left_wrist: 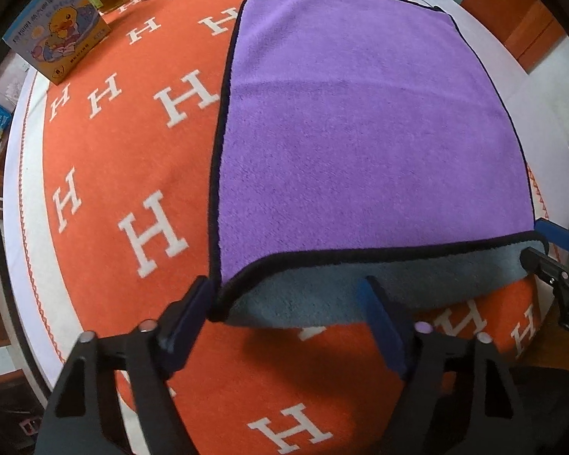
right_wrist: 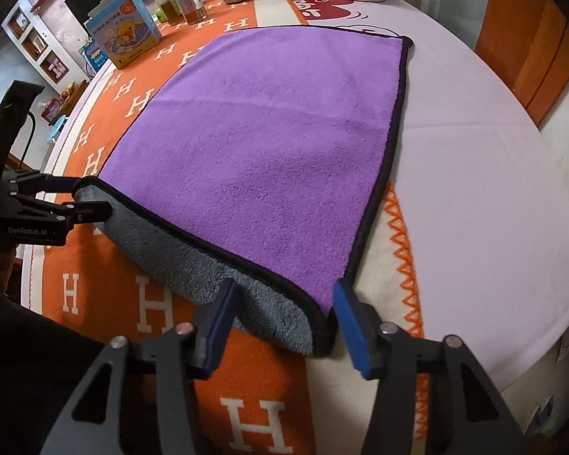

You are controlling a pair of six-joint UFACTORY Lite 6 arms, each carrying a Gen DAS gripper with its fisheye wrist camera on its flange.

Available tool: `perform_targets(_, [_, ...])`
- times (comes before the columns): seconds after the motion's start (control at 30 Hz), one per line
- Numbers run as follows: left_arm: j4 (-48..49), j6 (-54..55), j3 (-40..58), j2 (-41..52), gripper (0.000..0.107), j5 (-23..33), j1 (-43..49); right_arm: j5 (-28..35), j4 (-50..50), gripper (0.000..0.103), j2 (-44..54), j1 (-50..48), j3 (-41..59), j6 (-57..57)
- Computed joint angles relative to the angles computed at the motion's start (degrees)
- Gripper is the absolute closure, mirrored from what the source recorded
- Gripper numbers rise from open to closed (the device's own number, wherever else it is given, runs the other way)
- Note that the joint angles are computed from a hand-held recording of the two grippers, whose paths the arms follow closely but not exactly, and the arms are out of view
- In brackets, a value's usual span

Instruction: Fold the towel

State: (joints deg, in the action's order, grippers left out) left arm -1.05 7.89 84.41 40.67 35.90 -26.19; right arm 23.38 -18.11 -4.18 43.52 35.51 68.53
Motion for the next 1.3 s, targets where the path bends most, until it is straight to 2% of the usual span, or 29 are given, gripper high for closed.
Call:
perform_targets(0.07, [0.4,-0.4,-0.5,-0.5,0.041,-0.3,0.0,0.0,0.3,0.062,-0.5,0.3,-0.3,0.0])
perform_targets(0.13, [0.1,-0.5,-0.7,-0.8,0.053,-0.3,0.1,0.6,-0.9,0.064,-0.7,1.1,-0.1,1.6])
perform_targets(0.3, [0.5,-1.6,-0.4,-0.9,0.075,-0.1,0.8,1.3,-3.5,0.080,-2.2,2.4,-0.9,5.8])
perform_targets(0.43, [1.1,-1.3,-2.2,-2.3,0.094,-1.1,1.9,2.1,-5.5,0.089,-3.6,3.7,-1.7,9.1])
perform_targets(0.67, [0.6,-1.4,-6.4,-6.5,0.100,-2.0,1.8,2.9,-8.1,0.098,-5.0,5.0,-2.1,12.7])
perform_targets(0.9, [-0.2,-1.2,-4.4,-7.5,0.101,0.5,1.1,4.7,-10.6,0.098,-8.2,4.9,-2.1,13.9])
perform_targets(1.13, [-1.4,0.5,2.2,-7.4,0.101,5.8,2.0,7.5,-12.6,0.098,-11.4,2.6,-0.2,11.0])
perform_targets(1.3, [-1.7,1.8,11.7,-4.8,0.101,10.5,2.2,9.2,-14.8,0.098,-12.1,-1.4,3.2,7.3])
